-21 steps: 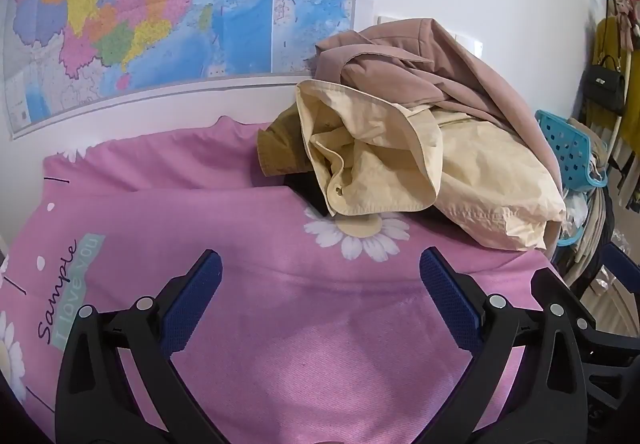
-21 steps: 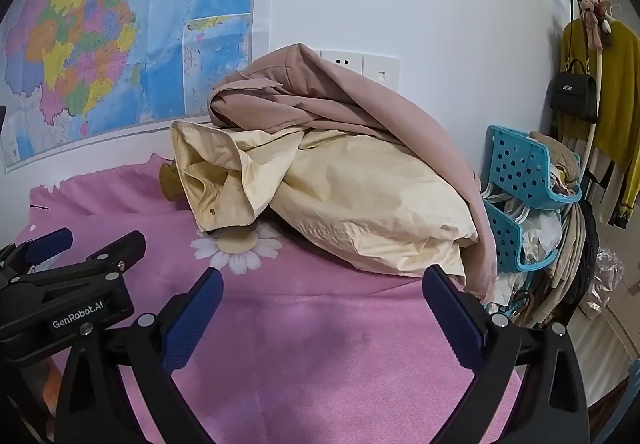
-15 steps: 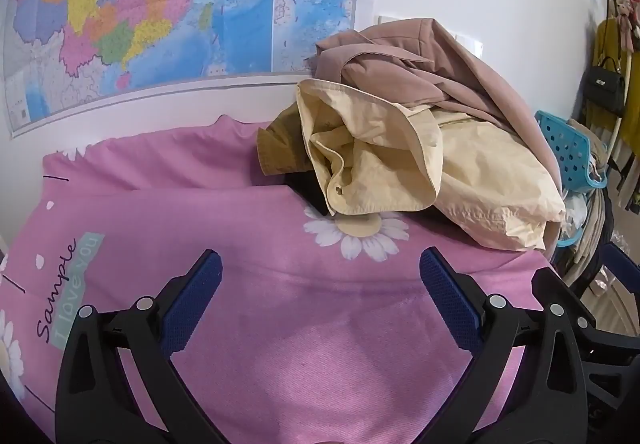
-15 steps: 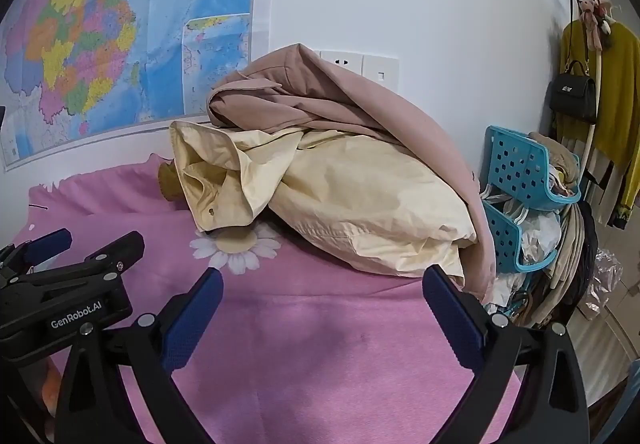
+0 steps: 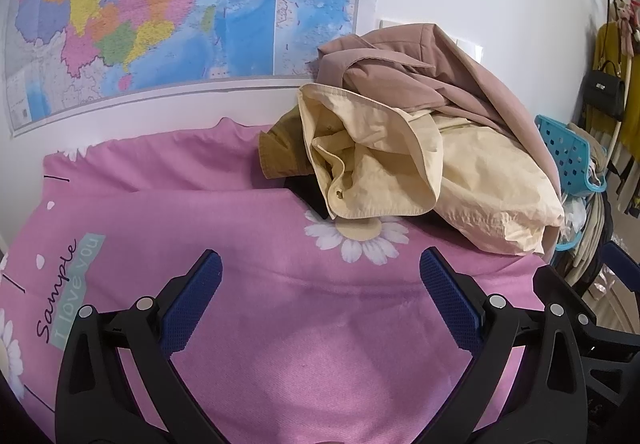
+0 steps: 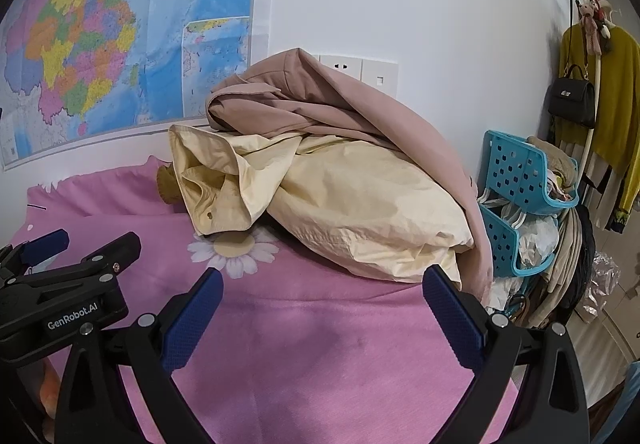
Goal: Fold large clothes
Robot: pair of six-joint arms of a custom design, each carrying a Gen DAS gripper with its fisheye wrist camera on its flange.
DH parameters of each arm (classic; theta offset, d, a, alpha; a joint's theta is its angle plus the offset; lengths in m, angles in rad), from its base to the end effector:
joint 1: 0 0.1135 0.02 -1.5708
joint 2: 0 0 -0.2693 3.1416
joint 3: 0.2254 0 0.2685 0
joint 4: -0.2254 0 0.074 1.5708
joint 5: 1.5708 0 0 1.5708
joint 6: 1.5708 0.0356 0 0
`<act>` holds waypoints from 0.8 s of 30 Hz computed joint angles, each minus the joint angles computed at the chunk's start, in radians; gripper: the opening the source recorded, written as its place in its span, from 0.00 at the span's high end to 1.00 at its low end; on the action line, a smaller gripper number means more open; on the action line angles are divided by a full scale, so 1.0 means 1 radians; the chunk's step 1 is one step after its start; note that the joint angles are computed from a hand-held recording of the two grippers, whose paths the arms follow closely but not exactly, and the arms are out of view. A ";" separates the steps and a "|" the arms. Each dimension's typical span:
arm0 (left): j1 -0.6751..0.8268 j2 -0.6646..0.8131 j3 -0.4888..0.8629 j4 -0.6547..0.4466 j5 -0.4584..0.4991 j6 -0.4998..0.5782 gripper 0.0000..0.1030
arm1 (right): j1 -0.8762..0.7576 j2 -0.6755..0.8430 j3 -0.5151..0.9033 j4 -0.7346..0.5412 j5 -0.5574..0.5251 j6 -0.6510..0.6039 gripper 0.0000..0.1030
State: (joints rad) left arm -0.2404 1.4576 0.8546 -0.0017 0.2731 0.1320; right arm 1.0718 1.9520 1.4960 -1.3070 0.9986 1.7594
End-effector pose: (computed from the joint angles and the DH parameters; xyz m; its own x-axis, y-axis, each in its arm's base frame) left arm 0.3165 -0.0875 0.2205 -0.4888 0.2503 -0.8357 0.5136 0.8569 -0.0437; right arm 0.2004 0.3051 0.2105 -0.4544 0.2776 -0.8464 0.5650 0.8245 -0.0329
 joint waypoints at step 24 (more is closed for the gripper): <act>-0.028 0.021 0.039 -0.015 -0.030 -0.012 0.05 | -0.018 -0.010 -0.010 0.009 0.004 -0.018 0.06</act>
State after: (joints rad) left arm -0.2686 1.4785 0.8935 -0.0166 0.2431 0.1203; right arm 1.0543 1.9417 1.4857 -1.2980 1.0026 1.7413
